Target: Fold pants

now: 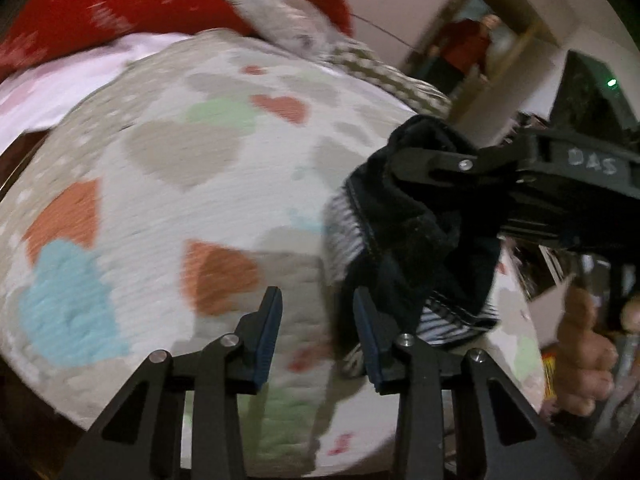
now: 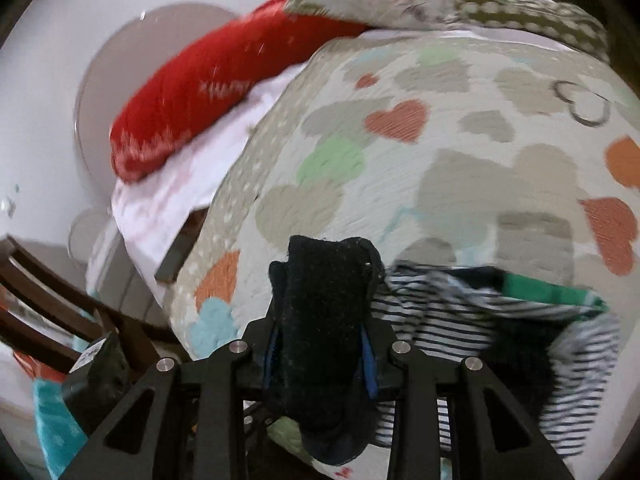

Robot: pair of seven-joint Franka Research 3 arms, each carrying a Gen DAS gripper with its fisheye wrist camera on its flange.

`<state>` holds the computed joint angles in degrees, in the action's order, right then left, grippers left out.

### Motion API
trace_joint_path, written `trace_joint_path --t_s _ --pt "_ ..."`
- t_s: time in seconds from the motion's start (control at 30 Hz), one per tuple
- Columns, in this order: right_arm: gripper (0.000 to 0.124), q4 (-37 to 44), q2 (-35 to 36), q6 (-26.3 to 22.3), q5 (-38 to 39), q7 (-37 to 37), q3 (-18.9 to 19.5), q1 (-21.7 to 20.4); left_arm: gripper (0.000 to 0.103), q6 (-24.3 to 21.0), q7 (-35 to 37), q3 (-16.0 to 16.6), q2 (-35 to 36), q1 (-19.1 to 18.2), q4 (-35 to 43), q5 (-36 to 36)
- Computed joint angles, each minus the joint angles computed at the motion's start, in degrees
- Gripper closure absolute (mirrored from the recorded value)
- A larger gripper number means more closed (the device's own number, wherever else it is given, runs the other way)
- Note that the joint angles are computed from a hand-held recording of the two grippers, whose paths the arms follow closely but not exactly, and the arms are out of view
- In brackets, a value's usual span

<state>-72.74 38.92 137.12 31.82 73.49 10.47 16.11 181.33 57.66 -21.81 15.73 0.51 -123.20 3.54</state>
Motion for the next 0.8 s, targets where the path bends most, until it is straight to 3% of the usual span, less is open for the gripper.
trace_joint_path --t_s 0.1,0.23,0.3,0.4,0.47,0.53,0.57,0.67,0.73,0.8 --pt "0.089 -5.6 -3.2 2.8 4.8 -2.9 0.9 -4.1 0.067 -2.6 3.6 -4.6 2.3 2.2 3.8 -0.8" --pt "0.083 -11.2 -5.7 4.9 10.4 -6.0 0.7 -8.2 0.067 -5.2 6.9 -5.9 3.7 1.4 6.5 -2.9" --pt "0.077 -15.0 -7.2 7.9 8.9 -3.5 -2.2 -7.8 0.067 -6.4 7.2 -4.5 3.6 -0.1 7.3 -3.5" --pt "0.072 -20.5 -9.8 14.4 2.3 4.5 -7.6 -5.4 0.067 -8.1 4.9 0.6 3.8 -4.5 9.1 -2.5" --pt "0.071 -23.0 -11.5 17.2 5.1 2.4 -5.0 -8.4 0.067 -10.2 3.3 3.1 4.7 -6.9 11.4 -1.5" --pt "0.071 -24.6 -13.3 19.0 13.9 -6.4 0.7 -13.4 0.067 -11.6 2.9 4.3 5.9 -8.5 13.3 -0.3" --pt "0.073 -24.6 -13.8 17.9 20.9 -13.1 4.4 -16.4 0.067 -12.5 2.5 5.2 6.8 -9.8 14.7 0.8" --pt "0.073 -22.4 -12.8 8.8 33.2 -23.5 8.5 -20.5 0.067 -15.9 2.5 5.9 9.5 -12.0 17.9 2.8" --pt "0.073 -20.8 -10.9 4.4 35.0 -22.7 8.1 -20.0 0.064 -18.1 0.3 8.3 10.8 -14.9 19.1 5.4" --pt "0.073 -20.7 -9.6 5.5 33.9 -19.2 5.8 -17.5 0.058 -18.7 -4.0 12.4 11.1 -19.0 19.0 10.6"
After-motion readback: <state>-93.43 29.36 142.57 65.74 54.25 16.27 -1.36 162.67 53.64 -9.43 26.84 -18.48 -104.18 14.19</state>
